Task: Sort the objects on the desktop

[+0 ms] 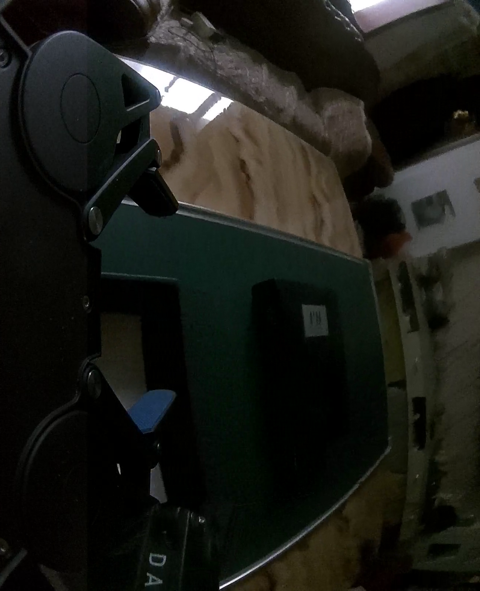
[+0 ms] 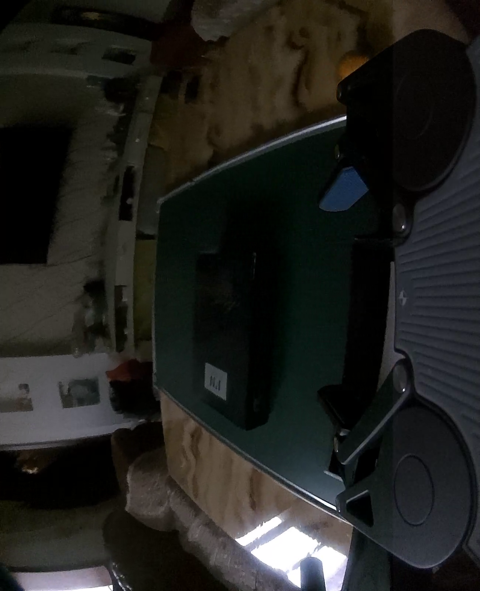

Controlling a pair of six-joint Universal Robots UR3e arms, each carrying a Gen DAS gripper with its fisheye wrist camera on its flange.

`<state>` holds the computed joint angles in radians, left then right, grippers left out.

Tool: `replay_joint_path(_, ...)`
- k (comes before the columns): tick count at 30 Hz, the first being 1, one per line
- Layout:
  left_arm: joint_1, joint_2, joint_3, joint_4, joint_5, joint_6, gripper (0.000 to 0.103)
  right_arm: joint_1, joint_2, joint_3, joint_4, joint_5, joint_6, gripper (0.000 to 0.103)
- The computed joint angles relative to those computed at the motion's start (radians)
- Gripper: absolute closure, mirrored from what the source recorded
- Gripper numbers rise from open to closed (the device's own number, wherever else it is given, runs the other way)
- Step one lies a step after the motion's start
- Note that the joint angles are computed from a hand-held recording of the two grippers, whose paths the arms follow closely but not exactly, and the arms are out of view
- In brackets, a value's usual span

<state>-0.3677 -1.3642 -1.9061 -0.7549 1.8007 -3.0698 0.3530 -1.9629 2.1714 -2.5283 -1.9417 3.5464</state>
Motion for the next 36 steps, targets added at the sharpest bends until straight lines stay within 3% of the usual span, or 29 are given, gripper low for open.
replay_joint_path(17,0.085,-0.344,0.314,0.000,-0.064,0.080,0.001,-0.293,0.155,-0.079,-0.094,0.196,-0.246,0.000)
replay_joint_path(23,0.113,-0.463,0.455,-0.029,-0.077,0.096,0.001,-0.483,0.224,-0.129,-0.081,0.372,-0.282,0.000)
replay_joint_path(28,0.176,-0.571,0.617,-0.118,-0.171,0.089,0.001,-0.625,0.287,-0.163,-0.075,0.516,-0.296,0.000)
replay_joint_path(32,0.207,-0.675,0.751,-0.156,-0.219,0.075,0.001,-0.673,0.382,-0.230,-0.078,0.562,-0.312,0.000)
replay_joint_path(36,0.195,-0.798,0.900,-0.184,-0.203,0.088,0.001,-0.658,0.505,-0.322,-0.073,0.538,-0.328,0.000)
